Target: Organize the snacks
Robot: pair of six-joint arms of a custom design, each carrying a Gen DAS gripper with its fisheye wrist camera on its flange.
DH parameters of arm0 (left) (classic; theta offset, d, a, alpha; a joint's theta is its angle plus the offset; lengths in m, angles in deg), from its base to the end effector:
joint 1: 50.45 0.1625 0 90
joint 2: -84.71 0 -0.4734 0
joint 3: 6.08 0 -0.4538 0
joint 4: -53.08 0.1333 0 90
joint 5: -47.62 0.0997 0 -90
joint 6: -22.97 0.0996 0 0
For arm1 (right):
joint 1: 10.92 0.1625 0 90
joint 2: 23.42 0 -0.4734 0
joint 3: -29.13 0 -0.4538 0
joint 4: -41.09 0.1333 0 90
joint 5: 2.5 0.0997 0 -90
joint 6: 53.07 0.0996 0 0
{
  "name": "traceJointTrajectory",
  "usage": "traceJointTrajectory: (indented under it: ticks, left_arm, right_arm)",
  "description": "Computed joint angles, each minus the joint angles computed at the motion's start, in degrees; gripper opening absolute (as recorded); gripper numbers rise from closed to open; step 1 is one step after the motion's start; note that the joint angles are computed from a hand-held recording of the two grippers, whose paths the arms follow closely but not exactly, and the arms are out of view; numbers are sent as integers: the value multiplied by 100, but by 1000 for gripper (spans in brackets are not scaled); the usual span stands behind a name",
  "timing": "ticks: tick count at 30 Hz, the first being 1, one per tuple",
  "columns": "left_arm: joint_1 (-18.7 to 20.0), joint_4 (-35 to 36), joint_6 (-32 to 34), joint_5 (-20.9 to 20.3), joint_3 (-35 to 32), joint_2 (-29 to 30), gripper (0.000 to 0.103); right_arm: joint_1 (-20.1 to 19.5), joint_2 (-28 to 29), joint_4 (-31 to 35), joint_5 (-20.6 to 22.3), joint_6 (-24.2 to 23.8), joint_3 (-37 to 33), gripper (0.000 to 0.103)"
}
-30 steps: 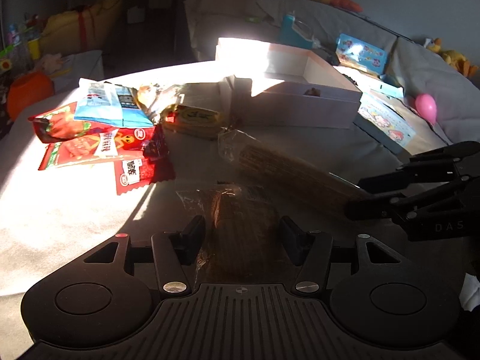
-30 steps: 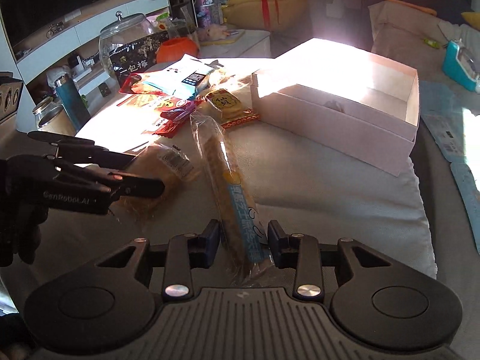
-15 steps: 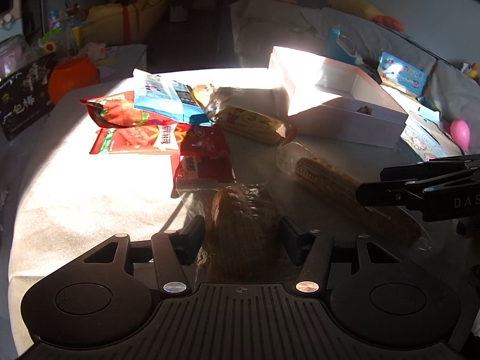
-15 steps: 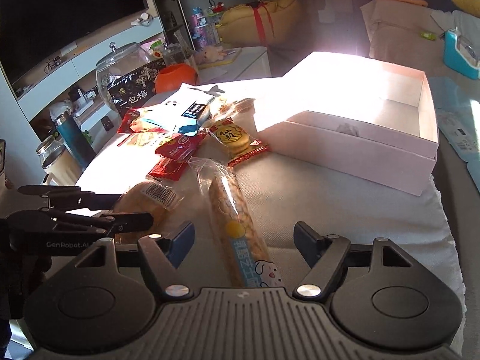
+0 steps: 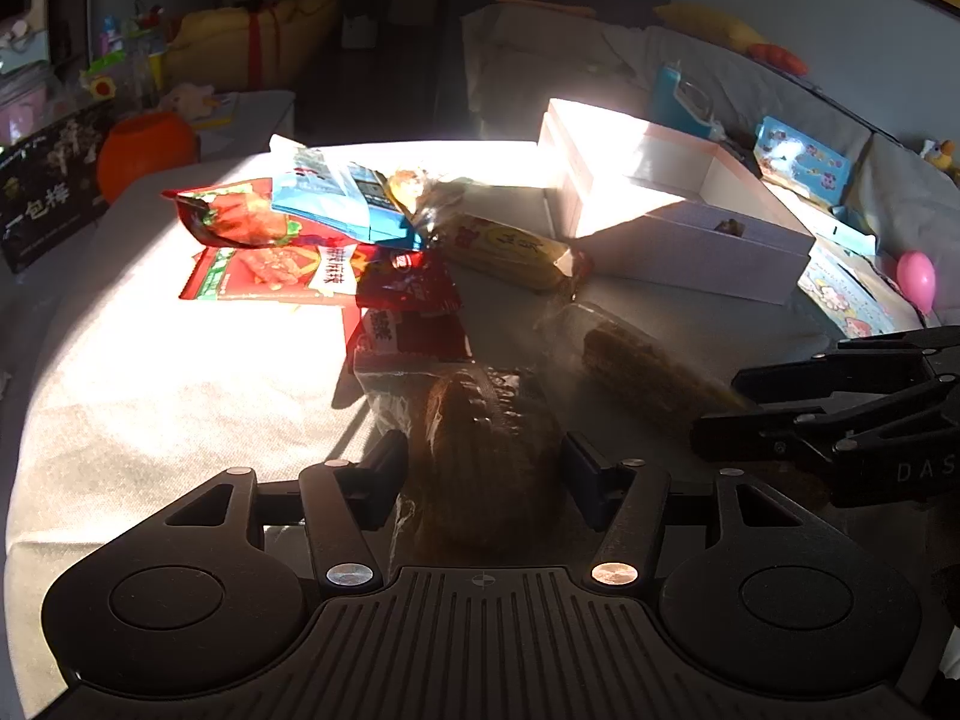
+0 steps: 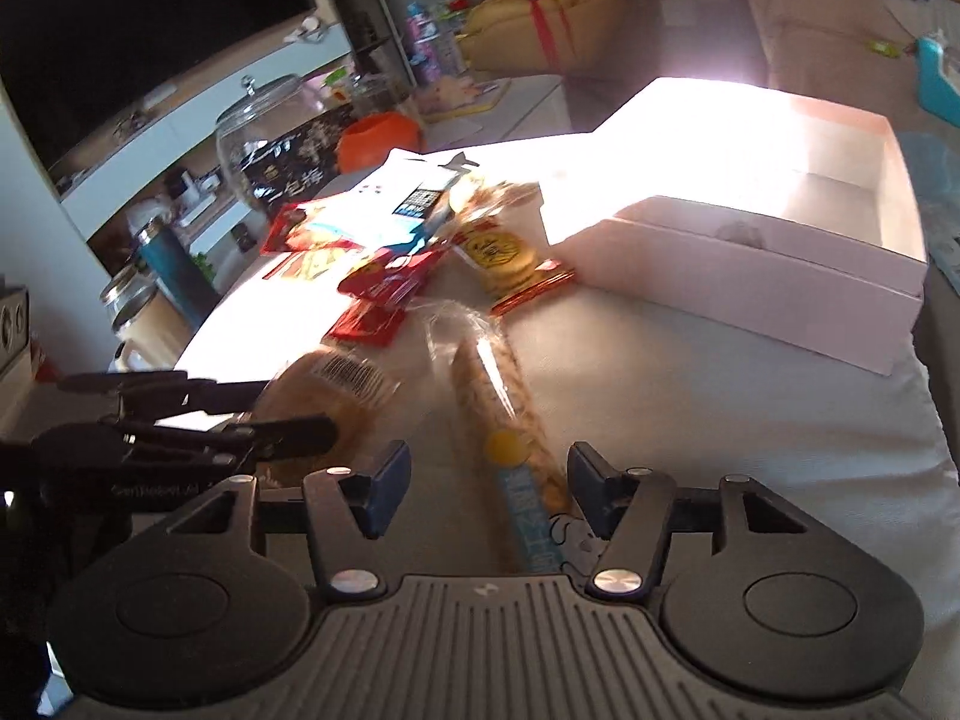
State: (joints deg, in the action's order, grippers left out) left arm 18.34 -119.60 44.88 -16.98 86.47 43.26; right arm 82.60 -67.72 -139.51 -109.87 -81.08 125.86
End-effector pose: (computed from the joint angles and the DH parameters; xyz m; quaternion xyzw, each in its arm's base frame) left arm -0.1151 -0.7832 0.0983 0.2893 0.8950 -0.2642 0.2132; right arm 0.1496 -0.7449 0.1203 0.2063 -0.9125 0.2856 0.2080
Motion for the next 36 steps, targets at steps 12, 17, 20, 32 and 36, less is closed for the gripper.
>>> traceJointTrajectory:
  ticks: [12,17,20,32,36]
  left_arm:
    - [50,-17,-95,-115,14,-15,66]
    - [30,119,-112,20,-50,45,72]
    - [0,233,-47,97,-149,102,72]
    - [-35,87,33,-754,56,-140,58]
    - [-203,49,243,-1134,-243,-97,58]
  right_arm:
    - [56,231,230,-170,-204,-293,54]
    - [64,282,152,-385,-211,-272,42]
    - [66,204,162,-380,-162,-187,33]
    - [-12,-477,-171,-102,211,585,30]
    - [35,-726,-531,157,175,630,30]
